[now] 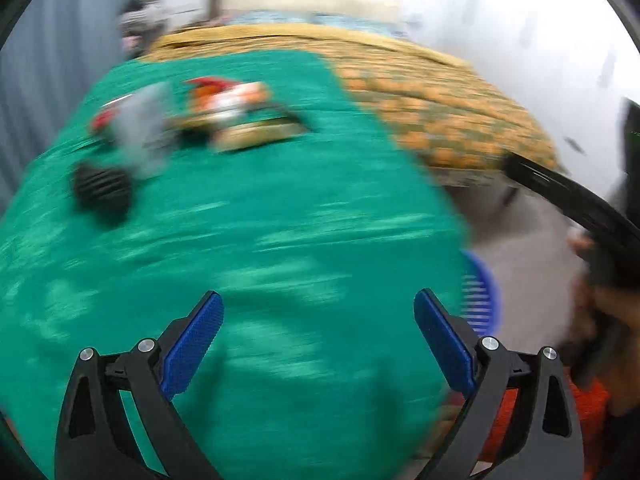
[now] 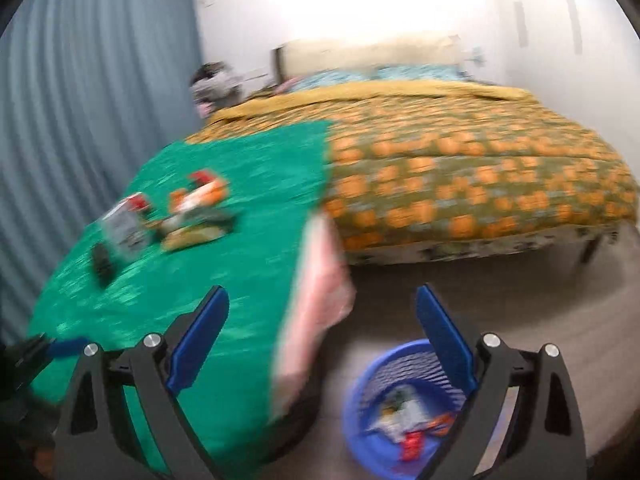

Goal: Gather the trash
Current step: 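Move both tools back over the table toward the black scrubbers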

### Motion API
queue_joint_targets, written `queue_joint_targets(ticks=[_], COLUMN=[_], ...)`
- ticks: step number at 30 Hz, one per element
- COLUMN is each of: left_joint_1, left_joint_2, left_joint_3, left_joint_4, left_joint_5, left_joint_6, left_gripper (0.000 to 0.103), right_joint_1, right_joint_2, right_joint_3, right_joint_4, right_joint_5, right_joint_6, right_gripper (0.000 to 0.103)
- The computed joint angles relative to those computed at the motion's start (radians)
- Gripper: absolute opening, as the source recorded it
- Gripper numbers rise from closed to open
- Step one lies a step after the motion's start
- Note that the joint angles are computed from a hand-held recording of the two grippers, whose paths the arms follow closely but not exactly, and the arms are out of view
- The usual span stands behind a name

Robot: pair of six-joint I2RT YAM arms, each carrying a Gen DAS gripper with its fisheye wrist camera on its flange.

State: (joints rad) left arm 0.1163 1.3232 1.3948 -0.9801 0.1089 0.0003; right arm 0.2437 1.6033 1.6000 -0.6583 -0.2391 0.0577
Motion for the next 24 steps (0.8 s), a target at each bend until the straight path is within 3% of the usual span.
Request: queue_joint_targets(ticks=[4, 8, 17, 24], left_joint_1=[0.220, 0.340, 0.277, 0.333], left_joint_2=[0.042, 0.167, 0.463, 0.497], left_joint_3=[0.019, 0.149, 0.447, 0.435], left_joint_4=[0.002, 0.025, 0.038, 0.035], left_joint_5=[0.013, 0.029, -0.137, -0.159], left_joint_6=[0.061, 0.029, -0.079, -0.042], left_gripper=[0.095, 0.095, 0.095, 0.095], right_joint_1=[0.184, 0.302, 0.353, 0.331], right_joint_2=[0.027, 0.060, 0.088, 0.095], right_joint_3=[-0.011, -0.010, -0.015, -0.004], right_joint_4=[-0.005, 0.009, 0.051, 0.044], right_joint_5=[0.046, 0.088, 0.100, 0.079], right_joint_6=[0.006, -0.006, -0.048, -0.048], right_gripper=[0.092, 0.092, 0.092, 0.092])
